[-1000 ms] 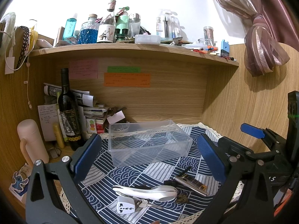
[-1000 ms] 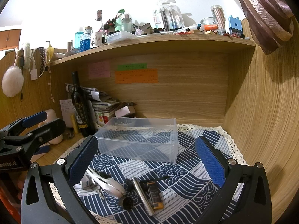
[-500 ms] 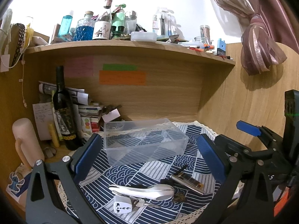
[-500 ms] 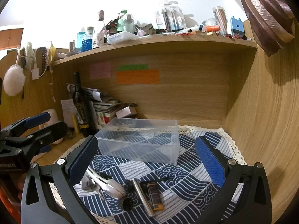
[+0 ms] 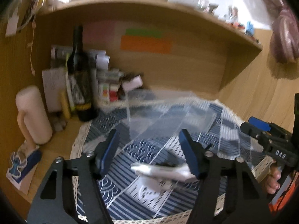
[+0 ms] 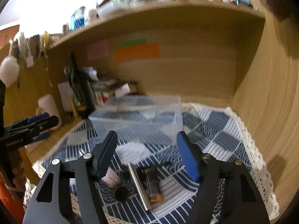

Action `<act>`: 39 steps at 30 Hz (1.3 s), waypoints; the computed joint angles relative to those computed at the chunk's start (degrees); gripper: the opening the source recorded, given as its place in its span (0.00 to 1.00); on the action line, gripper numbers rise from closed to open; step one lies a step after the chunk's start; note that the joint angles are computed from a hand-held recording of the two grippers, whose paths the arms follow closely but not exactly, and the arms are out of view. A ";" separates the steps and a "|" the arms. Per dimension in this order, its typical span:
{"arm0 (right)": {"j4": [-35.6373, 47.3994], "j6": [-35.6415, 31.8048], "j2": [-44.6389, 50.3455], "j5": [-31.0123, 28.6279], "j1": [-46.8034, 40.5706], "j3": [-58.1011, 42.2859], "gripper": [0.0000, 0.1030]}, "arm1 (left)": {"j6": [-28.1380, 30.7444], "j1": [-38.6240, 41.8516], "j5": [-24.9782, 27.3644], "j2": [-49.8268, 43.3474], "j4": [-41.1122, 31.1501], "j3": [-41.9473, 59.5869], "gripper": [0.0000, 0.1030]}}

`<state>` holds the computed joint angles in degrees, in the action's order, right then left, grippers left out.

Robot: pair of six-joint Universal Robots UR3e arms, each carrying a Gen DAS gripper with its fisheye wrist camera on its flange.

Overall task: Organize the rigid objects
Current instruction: 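Grasp the white plug adapter with the left tool while the right tool grasps the silver tube, then carry adapter and tube into the clear box and open both tools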

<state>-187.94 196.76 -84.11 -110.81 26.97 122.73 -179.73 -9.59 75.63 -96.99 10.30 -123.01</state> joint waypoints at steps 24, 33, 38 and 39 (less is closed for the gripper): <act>10.77 -4.24 8.63 16.98 -5.50 -1.85 0.15 | 0.61 -1.89 0.41 -11.83 -0.63 -2.47 0.41; 7.91 -2.52 7.52 15.03 -5.09 -1.08 0.14 | -0.21 0.63 -1.36 -8.94 -0.01 -4.34 0.37; 6.53 -3.10 4.62 13.08 -5.11 -0.88 0.14 | -0.21 0.57 -0.68 -6.19 0.16 -3.44 0.37; 6.34 -3.39 4.31 12.56 -5.08 -1.07 0.14 | -0.26 0.72 -1.05 -5.29 -0.24 -2.94 0.37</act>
